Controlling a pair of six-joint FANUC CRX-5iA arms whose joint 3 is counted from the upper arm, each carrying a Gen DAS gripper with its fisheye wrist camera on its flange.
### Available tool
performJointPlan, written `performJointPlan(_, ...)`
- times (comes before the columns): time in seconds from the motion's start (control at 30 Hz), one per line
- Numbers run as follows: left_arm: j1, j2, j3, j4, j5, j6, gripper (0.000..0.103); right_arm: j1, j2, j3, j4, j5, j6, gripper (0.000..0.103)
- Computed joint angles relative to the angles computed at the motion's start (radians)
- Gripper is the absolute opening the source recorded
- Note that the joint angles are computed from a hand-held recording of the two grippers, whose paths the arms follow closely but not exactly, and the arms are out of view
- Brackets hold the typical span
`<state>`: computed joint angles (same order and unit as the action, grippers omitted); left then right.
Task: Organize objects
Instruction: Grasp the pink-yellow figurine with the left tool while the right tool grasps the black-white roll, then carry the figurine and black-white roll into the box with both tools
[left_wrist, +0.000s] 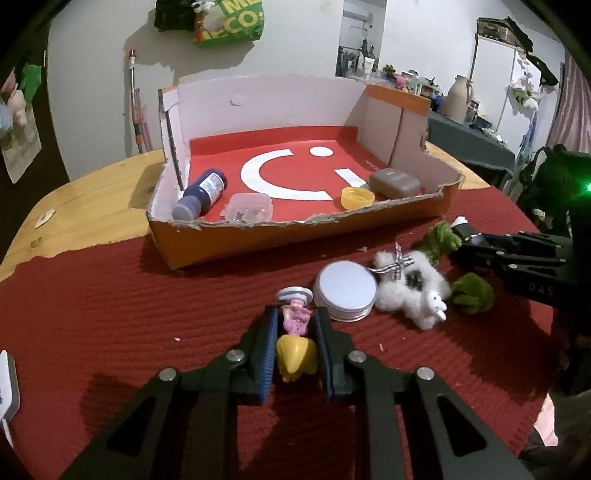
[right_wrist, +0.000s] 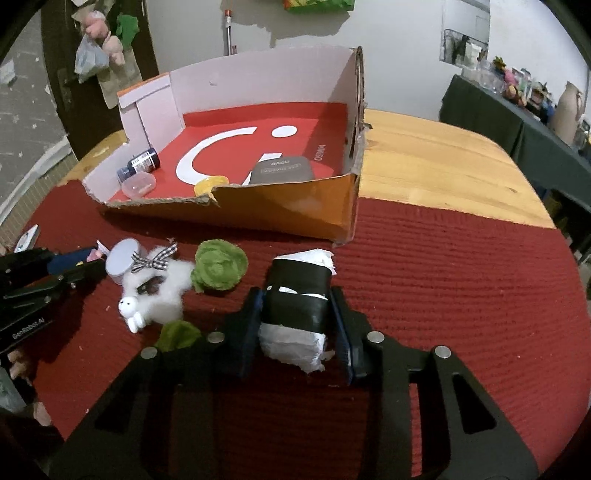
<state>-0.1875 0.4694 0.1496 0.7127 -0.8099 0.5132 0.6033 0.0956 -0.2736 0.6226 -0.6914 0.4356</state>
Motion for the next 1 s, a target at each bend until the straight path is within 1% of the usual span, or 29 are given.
performJointPlan(0.1,0.004,-0.008,-0.008,0.022,-0.012,-0.013,0.021,0.005,-0.014,-0.01,0.017,0.005,-0.012,0.034)
performJointPlan(0.23,0.004,-0.028,-0.031,0.051,0.005,-0.042,0.021,0.007,-0.035,-0.025,0.05,0.019,-0.037,0.034)
performJointPlan(0.5,0.005,-0.038,-0.04,0.06,0.007,-0.05,0.021,0.011,-0.037,-0.02,0.034,0.02,-0.018,0.034)
performJointPlan(0.63,0.007,-0.041,-0.04,0.065,-0.002,-0.053,0.021,0.01,-0.039,-0.02,0.035,0.024,-0.019,0.034)
performJointPlan(0.8,0.012,-0.05,-0.036,0.099,-0.029,-0.071,0.021,0.017,-0.055,-0.02,0.045,0.033,-0.019,0.034)
performJointPlan(1.0,0.005,-0.038,0.012,0.113,-0.056,-0.066,0.021,0.029,-0.066,0.014,0.054,0.038,0.025,0.034)
